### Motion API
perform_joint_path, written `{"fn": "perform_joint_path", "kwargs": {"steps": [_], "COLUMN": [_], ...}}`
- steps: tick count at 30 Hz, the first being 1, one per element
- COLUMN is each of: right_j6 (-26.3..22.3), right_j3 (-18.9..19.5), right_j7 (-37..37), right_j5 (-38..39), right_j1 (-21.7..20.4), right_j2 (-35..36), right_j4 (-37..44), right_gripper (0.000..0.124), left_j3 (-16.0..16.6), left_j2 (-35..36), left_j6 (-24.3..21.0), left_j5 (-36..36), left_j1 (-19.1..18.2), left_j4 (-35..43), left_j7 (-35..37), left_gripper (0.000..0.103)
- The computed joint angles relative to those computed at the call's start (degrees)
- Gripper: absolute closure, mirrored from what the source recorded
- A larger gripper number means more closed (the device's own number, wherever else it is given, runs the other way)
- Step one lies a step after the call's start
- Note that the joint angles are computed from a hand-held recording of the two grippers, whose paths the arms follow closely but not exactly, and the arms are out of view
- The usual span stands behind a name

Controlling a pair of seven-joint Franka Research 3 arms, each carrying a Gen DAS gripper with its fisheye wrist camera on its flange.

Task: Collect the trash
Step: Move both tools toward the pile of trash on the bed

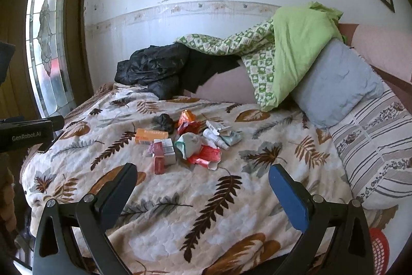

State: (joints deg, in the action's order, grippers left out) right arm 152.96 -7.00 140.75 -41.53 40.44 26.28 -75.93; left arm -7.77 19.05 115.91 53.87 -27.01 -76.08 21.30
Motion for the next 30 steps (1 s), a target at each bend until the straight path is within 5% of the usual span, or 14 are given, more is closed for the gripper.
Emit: {"fn": "perform_joint_path", "kwargs": {"steps": [20, 30], "right_j6": [1.5, -0.5], "right_j3": [-0.9, 1.2], "right_j7": [-5.1, -13.7], "right_j5": [7.3, 14.0], "right_j1": [0.3, -1.0], "right_j2": [4.8, 8.3], "right_j4": [3.2, 7.3], "right_gripper": [0.022, 0.022], "left_j3": [1.2, 1.9], "left_j2": [4.5, 7.0], "left_j6": [-0.1, -0.2], "left_j5": [-5.2, -8.0], "left_j1": [0.7, 1.2], "left_j4": [4.1, 6.3], "left_j7": [4.9, 6.7], "left_gripper": [0.0, 0.0]}}
